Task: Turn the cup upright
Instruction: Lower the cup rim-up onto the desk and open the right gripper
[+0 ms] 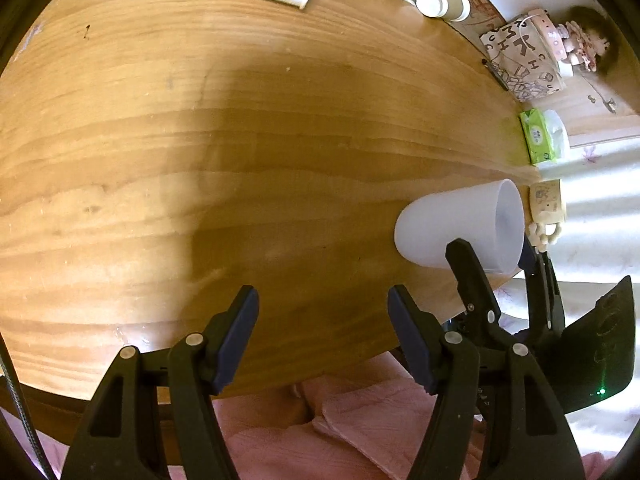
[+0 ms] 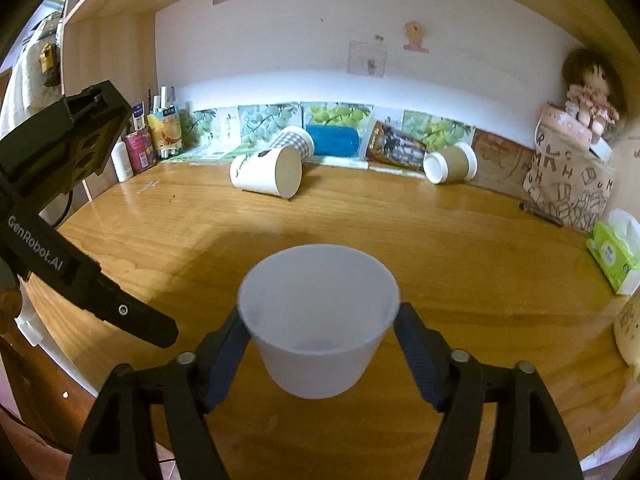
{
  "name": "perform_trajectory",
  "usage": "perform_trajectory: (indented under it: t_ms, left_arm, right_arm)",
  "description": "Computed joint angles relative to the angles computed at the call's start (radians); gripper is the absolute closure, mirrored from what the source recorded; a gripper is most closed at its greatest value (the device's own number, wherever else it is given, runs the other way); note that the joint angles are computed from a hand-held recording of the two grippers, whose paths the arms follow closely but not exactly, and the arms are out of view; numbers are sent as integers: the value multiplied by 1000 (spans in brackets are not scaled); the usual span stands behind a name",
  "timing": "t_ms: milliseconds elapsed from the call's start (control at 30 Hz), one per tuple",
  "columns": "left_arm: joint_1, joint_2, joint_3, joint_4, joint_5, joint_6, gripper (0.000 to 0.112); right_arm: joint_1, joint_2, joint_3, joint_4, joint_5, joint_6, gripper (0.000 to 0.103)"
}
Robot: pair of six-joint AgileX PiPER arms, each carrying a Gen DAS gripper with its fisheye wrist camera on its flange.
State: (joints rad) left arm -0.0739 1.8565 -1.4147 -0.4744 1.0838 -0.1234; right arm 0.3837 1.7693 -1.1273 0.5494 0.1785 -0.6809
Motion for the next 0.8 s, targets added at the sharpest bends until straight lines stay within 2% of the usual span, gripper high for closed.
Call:
perform_trajectory:
  t_ms: [100,167,333,433,600,733,800]
  left_arm:
    - [-10,-5,7,19,-5,-11,41]
    - [-11,-5,14,17,-5,-12,41]
    - [-9,-14,49,7,-25,-17,41]
    - [3,-35,89,-15,-42,-25,41]
    - [-24,-123,170,80,-110,-138,41]
    - [-54,-199,227,158,-164,-261,41]
    - [-82,-247,249,209,-199,-345,41]
  right_arm:
    - [7,-13,8,-80,-7,83,21]
    - [6,-16,-2,-155,21,174,20]
    - [-9,-43,-1,-247,94,281,20]
    - [-29,-84,14,-237,168,230,19]
    - [-56,-172,24,-262,290,182,16]
    - [-86,-202,-44,-224,443,153,1]
    - [-98,-207,-87,-228,505,184,1]
